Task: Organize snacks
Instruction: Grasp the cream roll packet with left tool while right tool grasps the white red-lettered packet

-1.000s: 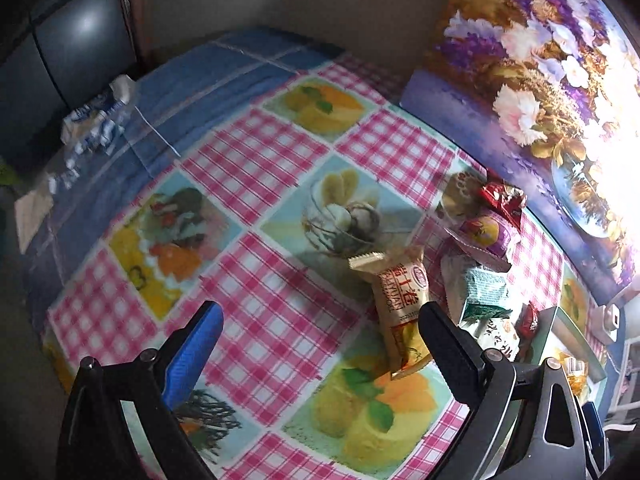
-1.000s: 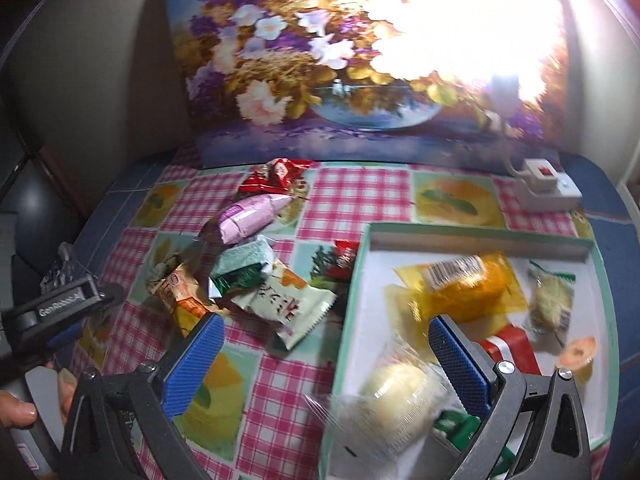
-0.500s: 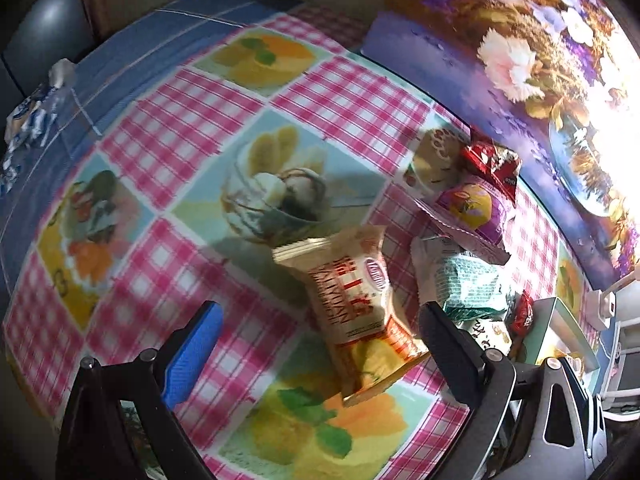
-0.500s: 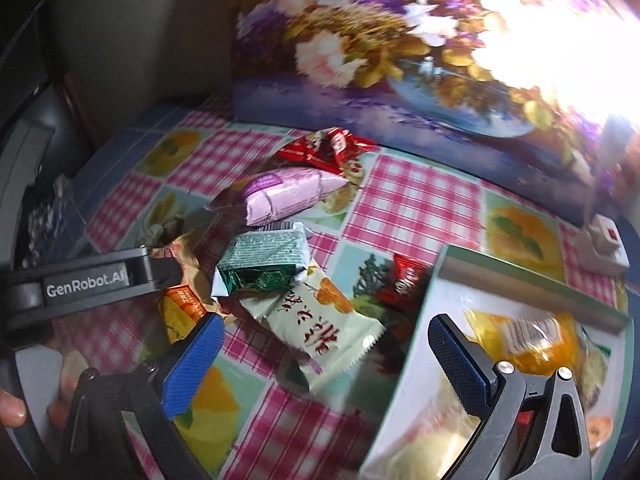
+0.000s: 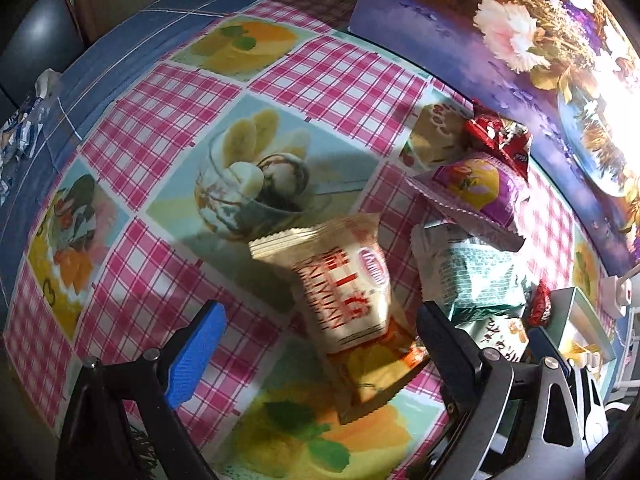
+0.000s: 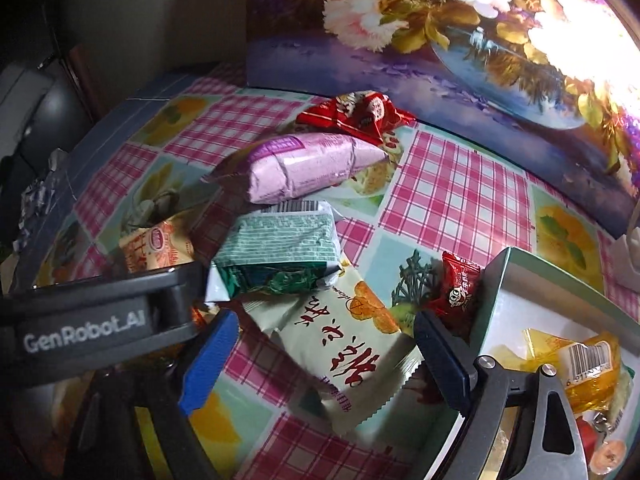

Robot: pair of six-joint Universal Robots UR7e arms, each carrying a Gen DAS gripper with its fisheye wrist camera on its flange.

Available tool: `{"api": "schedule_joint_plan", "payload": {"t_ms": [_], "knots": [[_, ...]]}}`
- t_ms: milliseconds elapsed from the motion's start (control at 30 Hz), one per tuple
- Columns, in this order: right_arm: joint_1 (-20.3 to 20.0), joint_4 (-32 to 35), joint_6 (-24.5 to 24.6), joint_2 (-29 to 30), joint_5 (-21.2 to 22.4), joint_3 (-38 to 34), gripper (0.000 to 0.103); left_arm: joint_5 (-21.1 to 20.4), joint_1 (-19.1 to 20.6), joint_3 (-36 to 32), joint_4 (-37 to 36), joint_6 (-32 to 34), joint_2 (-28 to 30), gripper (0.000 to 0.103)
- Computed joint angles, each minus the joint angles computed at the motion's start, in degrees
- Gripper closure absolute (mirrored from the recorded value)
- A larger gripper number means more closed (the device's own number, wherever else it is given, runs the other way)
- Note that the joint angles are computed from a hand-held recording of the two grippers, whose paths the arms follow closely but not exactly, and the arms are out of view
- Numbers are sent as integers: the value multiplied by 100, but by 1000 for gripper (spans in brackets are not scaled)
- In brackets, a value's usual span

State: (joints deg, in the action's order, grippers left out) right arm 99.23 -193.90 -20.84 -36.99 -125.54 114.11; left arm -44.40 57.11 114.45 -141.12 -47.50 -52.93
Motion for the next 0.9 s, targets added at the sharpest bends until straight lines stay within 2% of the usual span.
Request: {"api": "schedule_joint_plan", "payload": {"t_ms": [67,133,167,267,333,433,900], "knots": [[-10,70,48,-2,-26,-21,12,-39,2,44,-62,35,-19,12],[-6,129,49,-18,-49,-21,14,-48,6,45,-120,62,24,25],[1,124,32,-18,-71,-17,18,-76,6,55,-172,105,38,28],[18,126,25,-14,-152,6,23,-176,9,89,-365,278,48,41],[20,147,34,-38,-172,46,29,-221,-3,92,-487,389,77,53],[39,172,47,-62,-217,85,43,-200,-26,57,-494,465,116,55],[52,453,656,-442,22,475,46,-75,-175,283,-183,302,-254,65]]}}
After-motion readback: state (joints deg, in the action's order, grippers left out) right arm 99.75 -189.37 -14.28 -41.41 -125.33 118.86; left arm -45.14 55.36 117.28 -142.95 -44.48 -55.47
